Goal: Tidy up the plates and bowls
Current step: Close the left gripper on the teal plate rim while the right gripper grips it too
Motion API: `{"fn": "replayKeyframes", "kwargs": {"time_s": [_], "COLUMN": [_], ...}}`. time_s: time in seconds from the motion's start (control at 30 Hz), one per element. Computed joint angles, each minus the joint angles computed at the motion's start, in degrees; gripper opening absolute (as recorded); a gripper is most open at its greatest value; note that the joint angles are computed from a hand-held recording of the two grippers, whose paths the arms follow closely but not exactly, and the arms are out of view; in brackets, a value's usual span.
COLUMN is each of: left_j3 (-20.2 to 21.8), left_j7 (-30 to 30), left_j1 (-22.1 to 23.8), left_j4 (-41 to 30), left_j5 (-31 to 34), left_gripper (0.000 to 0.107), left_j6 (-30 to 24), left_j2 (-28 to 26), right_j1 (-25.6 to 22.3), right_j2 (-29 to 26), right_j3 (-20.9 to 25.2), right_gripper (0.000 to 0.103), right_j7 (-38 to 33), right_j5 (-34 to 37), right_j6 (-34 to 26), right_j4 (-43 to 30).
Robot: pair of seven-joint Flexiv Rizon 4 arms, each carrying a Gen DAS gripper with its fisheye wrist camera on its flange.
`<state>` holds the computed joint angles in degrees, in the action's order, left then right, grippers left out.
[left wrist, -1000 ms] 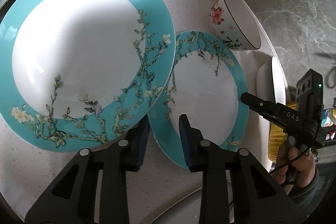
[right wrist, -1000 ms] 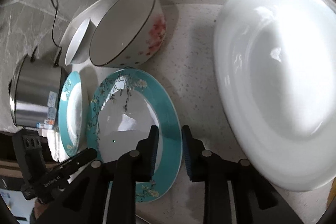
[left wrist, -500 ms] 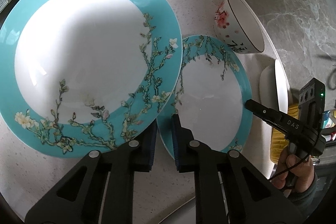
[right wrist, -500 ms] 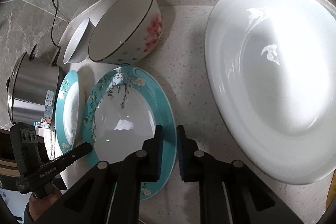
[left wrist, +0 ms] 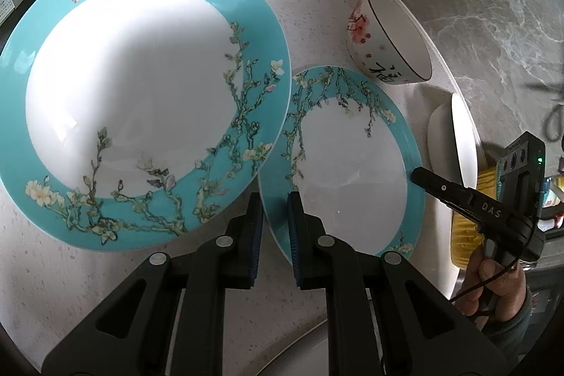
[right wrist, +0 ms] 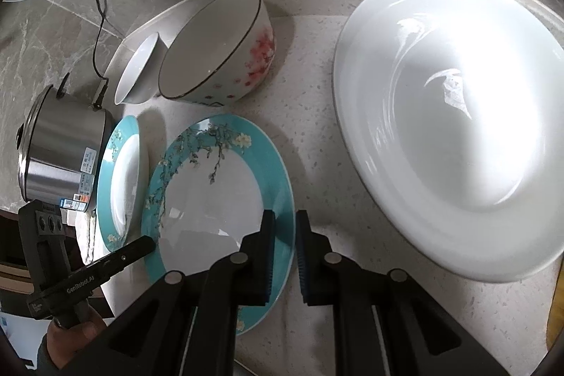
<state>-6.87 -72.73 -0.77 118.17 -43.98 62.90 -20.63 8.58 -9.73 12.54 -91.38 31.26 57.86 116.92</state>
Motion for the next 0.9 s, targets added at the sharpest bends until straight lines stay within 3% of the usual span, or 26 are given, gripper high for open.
{"fn": "replayKeyframes", "kwargs": {"time_s": [0.33, 0.9], "left_j3": [-0.3, 0.1], "left_j7": [1.48, 1.03], "left_j1": [-0.19, -0.2], "left_j4": [1.26, 1.11], "left_j5": [-1.43, 1.03], "left_gripper": [0.012, 0.012], "left_j6": [0.45, 0.91], "left_j2": [0.65, 0.0], "right_j1": [0.17, -0.11], "right_j2": [1.05, 0.99], "right_j3": [0.25, -0.05], "right_gripper": [0.013, 0.013], "right_j7": [-1.86, -4.31], "right_j5": [1.43, 3.41], "right_j6": [1.53, -1.03], "right_j4": [1.34, 1.71]}}
